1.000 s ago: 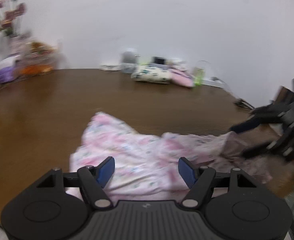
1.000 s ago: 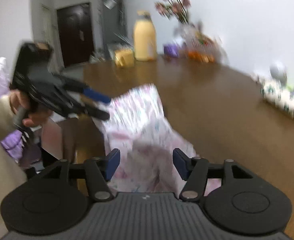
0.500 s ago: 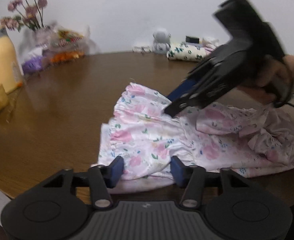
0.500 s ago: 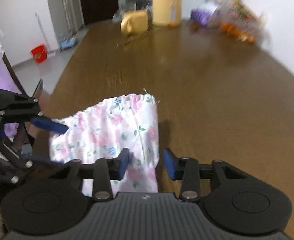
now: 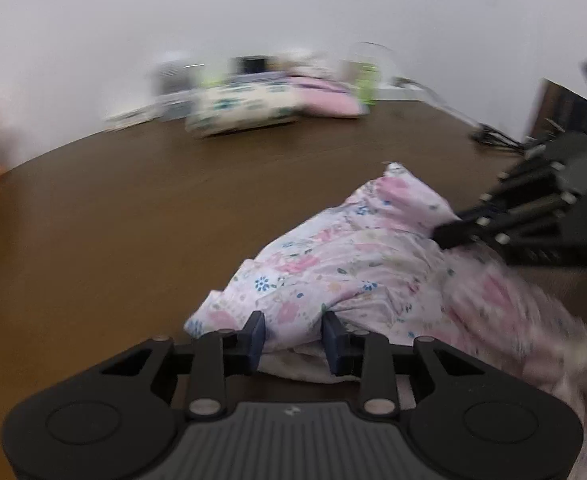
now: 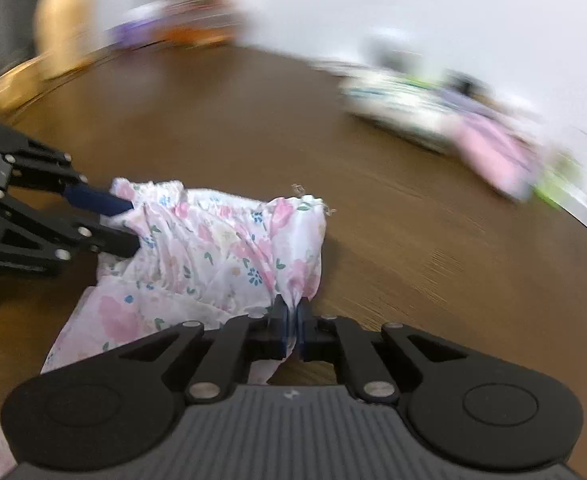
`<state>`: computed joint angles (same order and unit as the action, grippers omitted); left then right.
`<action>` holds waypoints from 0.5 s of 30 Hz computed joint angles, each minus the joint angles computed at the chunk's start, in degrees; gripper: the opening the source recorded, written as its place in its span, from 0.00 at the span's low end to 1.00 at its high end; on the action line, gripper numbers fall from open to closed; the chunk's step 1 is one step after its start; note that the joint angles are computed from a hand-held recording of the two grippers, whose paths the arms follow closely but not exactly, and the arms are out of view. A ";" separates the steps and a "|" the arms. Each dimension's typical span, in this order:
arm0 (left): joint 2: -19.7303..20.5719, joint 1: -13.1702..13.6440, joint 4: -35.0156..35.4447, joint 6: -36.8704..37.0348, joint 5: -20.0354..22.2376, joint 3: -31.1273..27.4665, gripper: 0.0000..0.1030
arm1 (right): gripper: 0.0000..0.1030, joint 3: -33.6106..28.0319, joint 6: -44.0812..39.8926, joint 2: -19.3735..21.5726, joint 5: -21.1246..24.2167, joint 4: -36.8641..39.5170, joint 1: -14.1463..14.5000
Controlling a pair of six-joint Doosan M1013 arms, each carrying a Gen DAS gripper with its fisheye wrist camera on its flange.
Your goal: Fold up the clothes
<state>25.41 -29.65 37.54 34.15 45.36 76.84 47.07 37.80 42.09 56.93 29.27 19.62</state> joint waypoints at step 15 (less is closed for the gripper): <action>-4.90 -4.15 7.99 -13.32 -6.06 4.75 0.56 | 0.35 14.58 -16.50 -9.12 -1.73 23.30 -8.04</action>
